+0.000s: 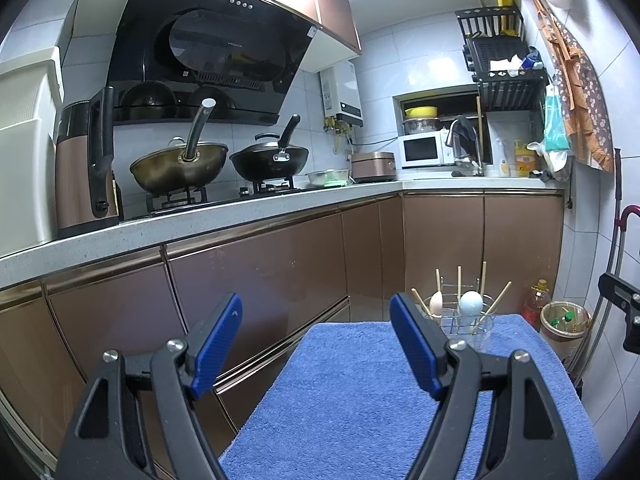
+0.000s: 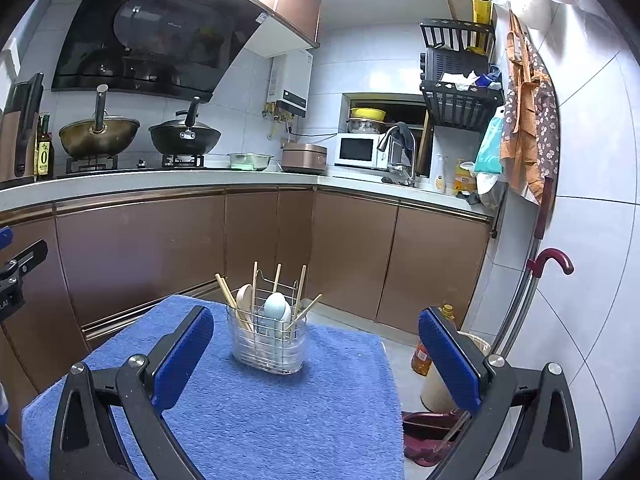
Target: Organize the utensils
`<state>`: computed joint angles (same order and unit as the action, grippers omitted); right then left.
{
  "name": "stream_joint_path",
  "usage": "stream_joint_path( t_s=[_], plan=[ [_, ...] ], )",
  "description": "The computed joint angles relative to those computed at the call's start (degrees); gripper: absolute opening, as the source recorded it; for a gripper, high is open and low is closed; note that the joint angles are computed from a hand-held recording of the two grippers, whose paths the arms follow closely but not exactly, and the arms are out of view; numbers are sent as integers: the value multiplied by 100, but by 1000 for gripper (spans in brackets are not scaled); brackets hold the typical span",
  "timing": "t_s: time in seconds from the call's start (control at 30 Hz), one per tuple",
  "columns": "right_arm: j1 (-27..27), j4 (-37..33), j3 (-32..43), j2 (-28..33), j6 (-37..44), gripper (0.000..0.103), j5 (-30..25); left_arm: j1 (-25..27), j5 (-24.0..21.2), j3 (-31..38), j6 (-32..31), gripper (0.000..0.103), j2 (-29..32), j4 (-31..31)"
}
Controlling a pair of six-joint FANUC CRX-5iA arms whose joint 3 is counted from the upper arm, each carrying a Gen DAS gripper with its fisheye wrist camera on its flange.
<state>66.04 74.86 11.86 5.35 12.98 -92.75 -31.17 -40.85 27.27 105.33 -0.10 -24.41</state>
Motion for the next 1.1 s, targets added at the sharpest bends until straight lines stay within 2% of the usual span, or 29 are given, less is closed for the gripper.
stream_joint_path(
  t_s=[1.1],
  plan=[
    [12, 6, -61, -58, -75, 103, -75, 39, -25, -24, -52, 75, -2, 123]
  ],
)
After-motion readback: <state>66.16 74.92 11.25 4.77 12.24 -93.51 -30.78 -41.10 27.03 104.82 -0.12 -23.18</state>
